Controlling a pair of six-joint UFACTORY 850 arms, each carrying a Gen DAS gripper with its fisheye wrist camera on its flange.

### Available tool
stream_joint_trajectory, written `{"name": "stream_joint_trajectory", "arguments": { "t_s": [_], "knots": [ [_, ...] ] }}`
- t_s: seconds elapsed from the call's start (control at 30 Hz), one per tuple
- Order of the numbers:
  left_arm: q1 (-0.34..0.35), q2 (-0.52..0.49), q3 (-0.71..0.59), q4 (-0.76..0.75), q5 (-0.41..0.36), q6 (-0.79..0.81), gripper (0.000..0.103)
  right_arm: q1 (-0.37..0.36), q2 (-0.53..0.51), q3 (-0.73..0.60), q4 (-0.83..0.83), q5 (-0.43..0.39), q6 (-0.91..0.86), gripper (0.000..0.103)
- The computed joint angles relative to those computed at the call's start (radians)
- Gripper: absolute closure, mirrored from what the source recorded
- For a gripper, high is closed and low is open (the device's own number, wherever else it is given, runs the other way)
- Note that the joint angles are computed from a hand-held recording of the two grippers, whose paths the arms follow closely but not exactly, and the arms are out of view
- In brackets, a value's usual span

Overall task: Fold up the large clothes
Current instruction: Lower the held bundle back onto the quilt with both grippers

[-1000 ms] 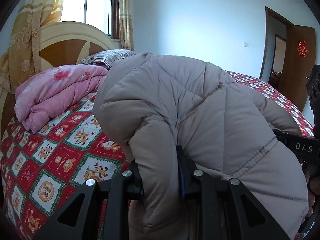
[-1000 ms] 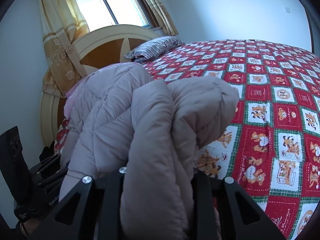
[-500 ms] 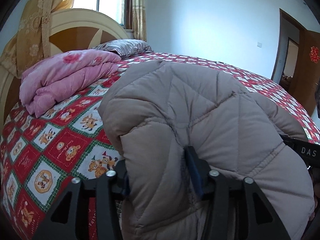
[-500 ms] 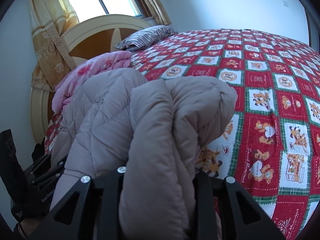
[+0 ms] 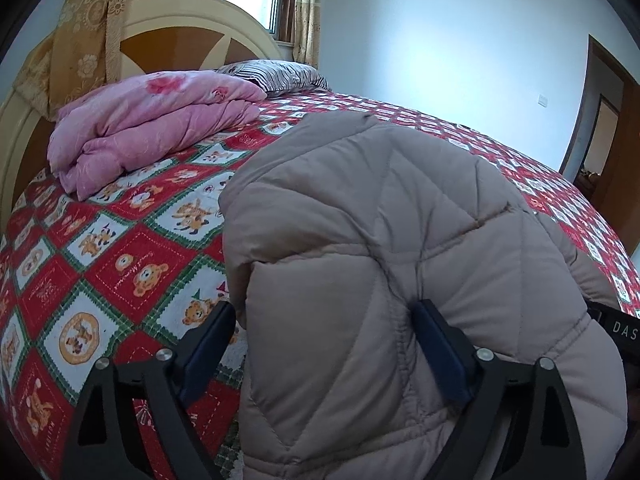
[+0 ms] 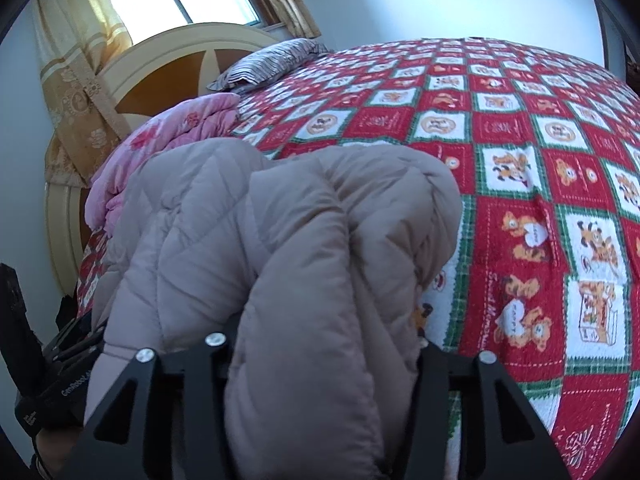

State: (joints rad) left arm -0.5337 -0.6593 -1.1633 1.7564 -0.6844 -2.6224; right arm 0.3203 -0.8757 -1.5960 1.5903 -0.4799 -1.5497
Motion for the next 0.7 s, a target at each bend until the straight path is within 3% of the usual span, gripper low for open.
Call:
{"name": "stream_joint_trajectory", "arguments": {
  "t_s": [0.33,0.7],
  "knots": [
    [0.017,-0.004,-0.004,-0.016,0.04,-0.019,0.001,-0.006,-0.021,-0.008,0.019,0.019,0.019,0.036],
    [0.042,-0.007,0.009,0.055,0.097,-0.117,0.001,0.008,-0.036,-0.034,-0.07,0.092,0.122,0.025]
  ]
}}
